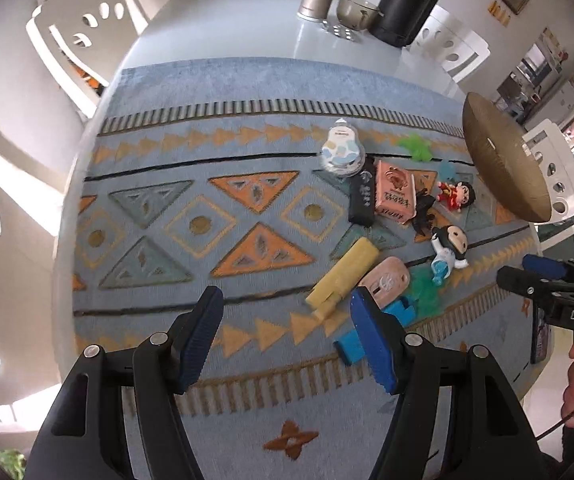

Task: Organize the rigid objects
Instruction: 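Grasp the white pear-shaped container with the left tool while the right tool grasps the red-clothed figurine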

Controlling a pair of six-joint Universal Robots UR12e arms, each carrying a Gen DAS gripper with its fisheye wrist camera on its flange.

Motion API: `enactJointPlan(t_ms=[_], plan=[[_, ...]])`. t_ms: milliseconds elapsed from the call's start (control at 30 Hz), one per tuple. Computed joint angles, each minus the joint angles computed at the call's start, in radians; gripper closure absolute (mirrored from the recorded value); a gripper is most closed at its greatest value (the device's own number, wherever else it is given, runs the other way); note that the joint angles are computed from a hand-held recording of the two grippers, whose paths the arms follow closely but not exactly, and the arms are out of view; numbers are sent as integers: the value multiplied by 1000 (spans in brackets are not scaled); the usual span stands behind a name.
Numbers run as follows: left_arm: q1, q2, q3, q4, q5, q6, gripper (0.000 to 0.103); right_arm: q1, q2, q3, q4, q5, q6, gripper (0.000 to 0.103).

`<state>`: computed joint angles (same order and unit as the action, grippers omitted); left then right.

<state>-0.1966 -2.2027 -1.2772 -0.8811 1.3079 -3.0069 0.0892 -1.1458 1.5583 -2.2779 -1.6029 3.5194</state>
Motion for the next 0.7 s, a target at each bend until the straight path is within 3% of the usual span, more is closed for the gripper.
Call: enactJointPlan(t_ms=[200, 400, 533, 700], plan=[[-8, -88, 141, -54, -65, 35, 39, -21, 7, 6, -45, 19, 65, 29], [-17, -239, 388, -221, -142, 18, 39, -55, 29, 17, -156, 26, 191, 29], [-28, -302, 490, -302, -143, 29, 39, -66, 68, -13, -154, 12, 218, 29], [-37, -340, 551, -364, -140, 49, 39, -81, 104, -46, -145, 28, 240, 29]])
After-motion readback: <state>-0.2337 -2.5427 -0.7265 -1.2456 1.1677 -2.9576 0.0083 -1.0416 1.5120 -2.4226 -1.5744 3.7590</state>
